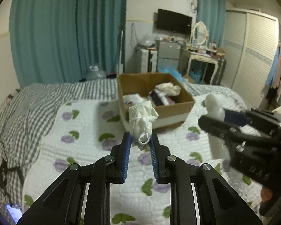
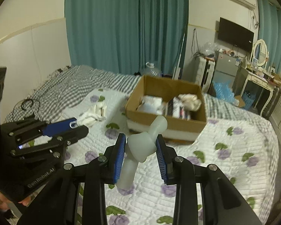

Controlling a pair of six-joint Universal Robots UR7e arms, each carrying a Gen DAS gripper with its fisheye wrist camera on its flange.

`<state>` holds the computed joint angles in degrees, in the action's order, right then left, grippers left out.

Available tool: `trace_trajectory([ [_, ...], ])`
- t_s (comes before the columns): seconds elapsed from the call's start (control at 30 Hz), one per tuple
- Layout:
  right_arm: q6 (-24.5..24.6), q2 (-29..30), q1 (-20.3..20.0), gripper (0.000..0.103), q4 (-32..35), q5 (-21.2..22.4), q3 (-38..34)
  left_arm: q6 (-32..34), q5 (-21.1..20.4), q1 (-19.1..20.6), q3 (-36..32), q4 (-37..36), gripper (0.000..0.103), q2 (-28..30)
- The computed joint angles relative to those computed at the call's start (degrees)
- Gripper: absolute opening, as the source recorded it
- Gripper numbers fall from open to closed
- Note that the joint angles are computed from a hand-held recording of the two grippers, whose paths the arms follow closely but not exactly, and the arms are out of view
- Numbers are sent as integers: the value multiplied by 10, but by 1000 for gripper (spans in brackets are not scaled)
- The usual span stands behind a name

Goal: Organize soft objects
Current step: 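Carry both held items over the box and open both grippers to drop them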

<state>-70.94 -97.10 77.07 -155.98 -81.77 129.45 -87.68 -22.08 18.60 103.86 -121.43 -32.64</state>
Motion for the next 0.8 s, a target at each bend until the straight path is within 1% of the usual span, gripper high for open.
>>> trace_trajectory([
  [0.13,11,-11,9,32,31,13,-35,65,6,8,-6,-80,20,1],
  [0.27,34,5,31,32,37,9,-74,122,20,24,-35,-106,20,10],
  [0.3,41,15,40,32,34,5,-86,135,23,29,-44,-110,20,13],
  [0.4,53,42,59,32,23,-6,-113,189,25,47,-59,-157,20,20],
  [0.53,68,90,84,32,6,-20,-152,237,42,72,-91,-168,20,30],
  [0.57,72,103,90,32,0,-24,-161,260,48,82,-98,-185,20,34],
  [0.7,90,163,109,32,-14,-36,-205,311,58,109,-123,-225,20,47],
  [0.8,88,205,120,32,-26,-49,-233,354,64,132,-143,-253,20,59],
])
